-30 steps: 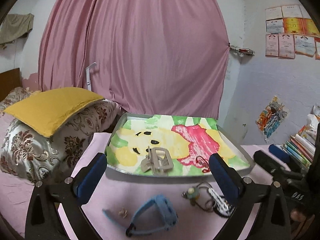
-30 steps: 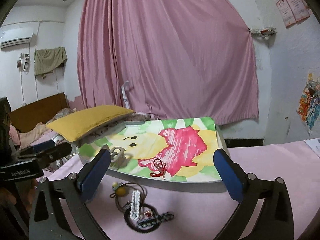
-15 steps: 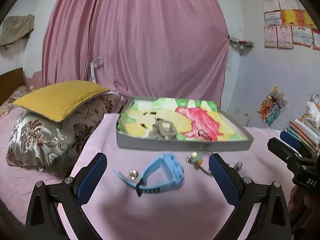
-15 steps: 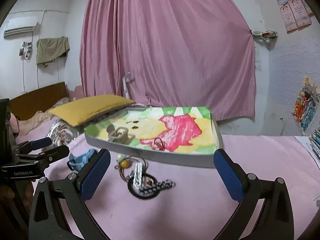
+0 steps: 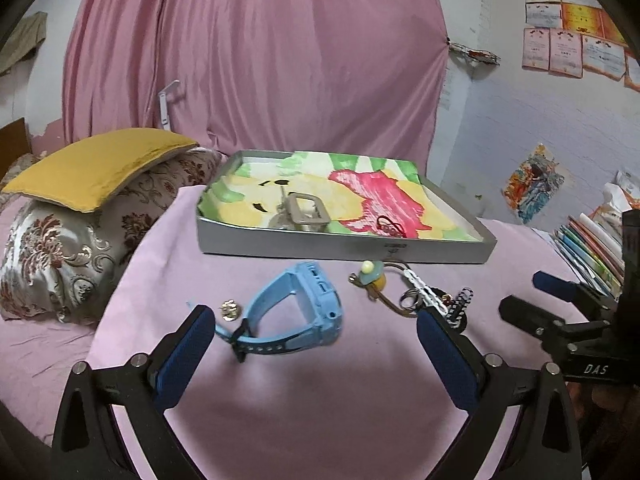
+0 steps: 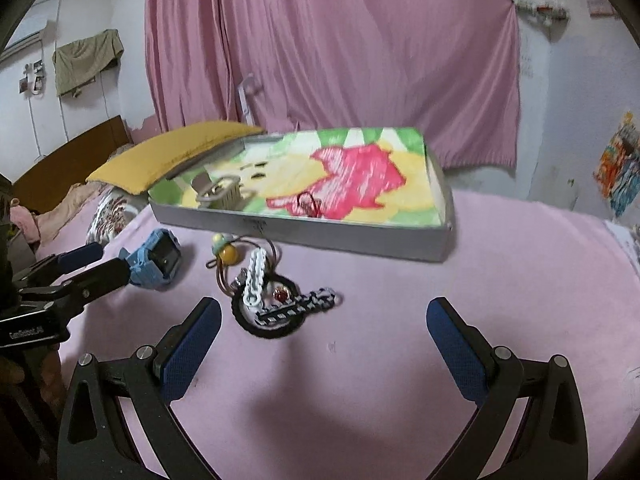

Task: Organize jewelry
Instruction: 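Move the right tool to the black-and-white bracelet while the left tool reaches the blue watch, then grasp the black-and-white bracelet with the right tool while the left tool grasps the blue watch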

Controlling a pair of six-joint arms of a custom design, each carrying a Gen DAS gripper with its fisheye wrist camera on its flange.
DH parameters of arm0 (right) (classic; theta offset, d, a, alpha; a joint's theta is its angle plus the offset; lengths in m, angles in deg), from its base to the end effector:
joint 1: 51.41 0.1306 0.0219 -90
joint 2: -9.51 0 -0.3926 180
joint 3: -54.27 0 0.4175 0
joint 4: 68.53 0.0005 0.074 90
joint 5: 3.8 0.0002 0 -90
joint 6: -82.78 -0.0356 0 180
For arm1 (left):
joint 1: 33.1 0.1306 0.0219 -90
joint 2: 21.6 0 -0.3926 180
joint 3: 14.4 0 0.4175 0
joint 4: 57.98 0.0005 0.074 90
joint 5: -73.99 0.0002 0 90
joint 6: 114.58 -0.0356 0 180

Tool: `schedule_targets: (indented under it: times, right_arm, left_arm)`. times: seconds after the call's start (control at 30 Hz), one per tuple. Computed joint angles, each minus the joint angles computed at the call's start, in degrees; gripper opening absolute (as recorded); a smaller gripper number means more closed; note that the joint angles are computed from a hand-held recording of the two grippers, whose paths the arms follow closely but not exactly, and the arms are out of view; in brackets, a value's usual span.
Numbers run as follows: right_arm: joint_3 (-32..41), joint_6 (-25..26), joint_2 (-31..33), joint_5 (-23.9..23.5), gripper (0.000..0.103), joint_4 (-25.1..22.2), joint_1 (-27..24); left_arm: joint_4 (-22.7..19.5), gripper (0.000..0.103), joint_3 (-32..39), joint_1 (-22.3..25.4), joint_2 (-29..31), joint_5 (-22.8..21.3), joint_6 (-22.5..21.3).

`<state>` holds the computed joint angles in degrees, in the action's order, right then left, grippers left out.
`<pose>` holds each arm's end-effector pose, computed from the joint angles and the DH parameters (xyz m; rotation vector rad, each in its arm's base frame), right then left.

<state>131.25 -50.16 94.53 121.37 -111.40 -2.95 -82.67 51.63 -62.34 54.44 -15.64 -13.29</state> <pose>0.3248 0.3349 0.3832 0.1442 2.2546 0.0735 0.3734 -0.2099 0.3765 0.3478 2.1781 -0.4069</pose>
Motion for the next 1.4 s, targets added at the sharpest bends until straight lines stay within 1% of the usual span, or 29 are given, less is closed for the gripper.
schedule_targets:
  times: [0.03, 0.07, 0.13, 0.17, 0.23, 0.27, 0.33, 0.37, 0.43, 0.6, 0.7, 0.9, 1.03, 1.17, 1.37, 1.4]
  right_arm:
    - [0.08, 0.14, 0.15, -1.04, 0.087, 0.02, -0.31]
    - [0.28, 0.29, 0.43, -2.01, 0.082, -0.13, -0.62]
    - [1.17, 0.62, 1.56, -4.76, 0.065, -0.93, -1.47]
    - [1.45, 0.74, 1.97, -5.94, 0.062, -1.08, -1.78]
    - [1.58, 0.92, 2.5, -9.06, 0.05, -0.65, -2.54]
    - [1.68, 0.89, 2.79, -10.42, 0.047, -0.51, -2.88]
    - [1.98, 0.69, 3.27, -11.83, 0.046, -0.57, -3.31]
    - [1.99, 0.59, 3.38, -12.39, 0.045, -0.43, -3.5]
    - [2.17, 0.36, 3.73, -13.88, 0.038, 0.01, -4.02]
    - [3.08, 0.32, 4.66, -15.73, 0.032, 0.27, -5.28]
    - [3.57, 0.36, 5.19, -18.35, 0.024, 1.21, -6.24]
    - [5.65, 2.47, 7.06, -19.29, 0.023, 0.67, -6.7]
    - [6.55, 2.73, 7.86, -20.19, 0.023, 0.98, -7.22]
    - [5.69, 1.7, 7.35, -21.29, 0.023, 2.41, -7.72]
    - [3.66, -1.35, 6.44, -24.07, 0.023, 6.35, -8.94]
    - [3.52, -1.69, 6.45, -24.16, 0.022, 6.69, -9.0]
  left_arm:
    - [-0.25, 0.091, 0.3, -0.11, 0.31, 0.15, 0.01]
    - [-0.8, 0.089, 0.86, -0.19, 0.88, 0.48, -0.09]
    - [-1.52, 0.081, 1.72, -0.24, 1.8, 0.77, -0.18]
    - [-1.9, 0.078, 2.14, -0.24, 2.25, 1.04, -0.18]
    - [-2.82, 0.068, 2.95, -0.19, 2.96, 1.59, -0.24]
    - [-3.35, 0.067, 3.47, -0.17, 3.43, 1.92, -0.31]
    - [-4.49, 0.059, 4.51, -0.32, 4.3, 2.08, -0.48]
    - [-5.12, 0.058, 5.07, -0.41, 4.78, 2.09, -0.65]
    - [-6.01, 0.057, 5.98, -0.55, 5.62, 1.78, -0.69]
    - [-9.0, 0.05, 8.32, -0.57, 7.93, 1.84, -0.2]
    - [-9.89, 0.046, 9.01, -0.49, 8.7, 2.11, -0.28]
    - [-10.75, 0.037, 9.87, -0.05, 9.63, 2.45, 0.36]
    - [-12.14, 0.027, 10.66, 0.33, 10.28, 2.27, 0.87]
    - [-13.34, 0.026, 11.35, 0.9, 10.82, 3.82, 1.47]
    - [-15.43, 0.026, 12.53, 1.37, 11.92, 5.85, 1.37]
    - [-15.48, 0.026, 12.53, 1.41, 11.98, 6.05, 1.4]
